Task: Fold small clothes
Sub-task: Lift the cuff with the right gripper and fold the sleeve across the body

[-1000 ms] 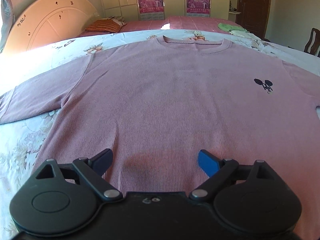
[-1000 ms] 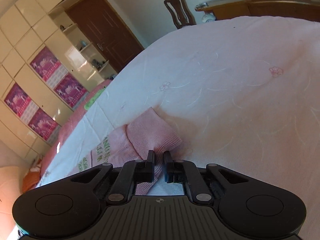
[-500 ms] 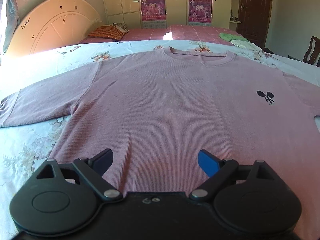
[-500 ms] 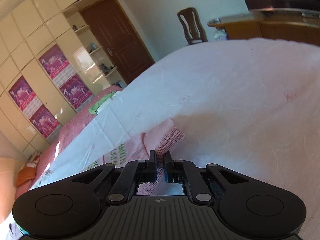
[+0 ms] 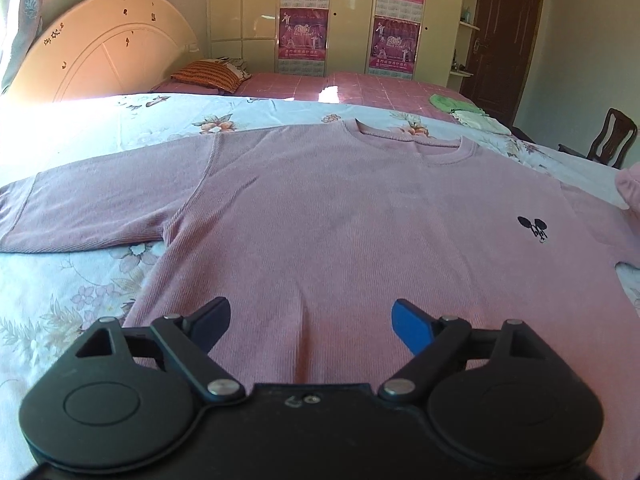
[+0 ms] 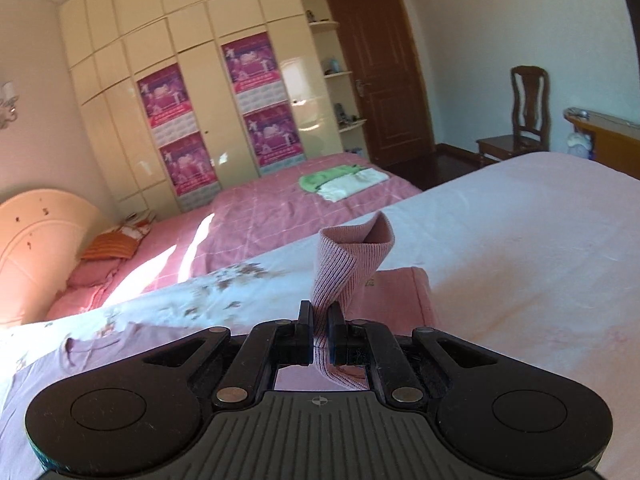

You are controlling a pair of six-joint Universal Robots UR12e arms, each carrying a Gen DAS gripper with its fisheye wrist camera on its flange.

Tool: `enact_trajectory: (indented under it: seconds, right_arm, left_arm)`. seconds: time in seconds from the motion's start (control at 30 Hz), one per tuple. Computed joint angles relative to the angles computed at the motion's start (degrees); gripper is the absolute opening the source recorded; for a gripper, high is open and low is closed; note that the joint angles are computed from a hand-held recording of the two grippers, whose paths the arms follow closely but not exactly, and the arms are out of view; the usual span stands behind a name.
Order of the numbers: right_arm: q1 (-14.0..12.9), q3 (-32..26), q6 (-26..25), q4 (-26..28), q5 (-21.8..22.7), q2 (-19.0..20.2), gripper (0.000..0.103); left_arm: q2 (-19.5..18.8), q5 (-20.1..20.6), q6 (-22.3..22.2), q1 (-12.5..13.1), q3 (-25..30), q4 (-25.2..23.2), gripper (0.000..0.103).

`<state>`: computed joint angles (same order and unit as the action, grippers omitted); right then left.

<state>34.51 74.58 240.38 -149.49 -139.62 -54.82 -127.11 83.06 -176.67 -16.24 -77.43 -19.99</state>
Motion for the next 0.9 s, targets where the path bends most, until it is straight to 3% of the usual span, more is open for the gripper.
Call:
enact_trajectory:
  seconds: [0.37, 0.63, 0.73, 0.83, 0.9]
  right_arm:
    - [1.8, -31.8, -14.6, 7.2, 11.3, 20.1, 0.006]
    - [2.8, -60.9, -20.2, 25.0, 13.4, 36.5, 0.006]
    - [3.0, -62.0, -21.7, 25.5, 14.3, 37.8, 0.010]
    - [3.7, -57.8, -26.5, 21.1, 10.8, 36.2, 0.051]
    - [4.3, -50.6, -27.6, 16.8, 7.2, 32.7, 0.051]
  left_arm:
    - [0.6, -2.1, -1.4, 4.6, -0.9, 0.2, 0.088]
    - [0.5, -2.1, -0.4, 6.1, -0.6, -0.9, 0.088]
    - [-0.1, -3.4, 0.0, 6.0, 0.4, -1.5, 0.088]
    - [-1.3, -6.2, 0.8, 5.4, 2.1, -1.4, 0.089]
    - [-2.5, -9.4, 1.3, 4.7, 4.0, -1.7, 0.089]
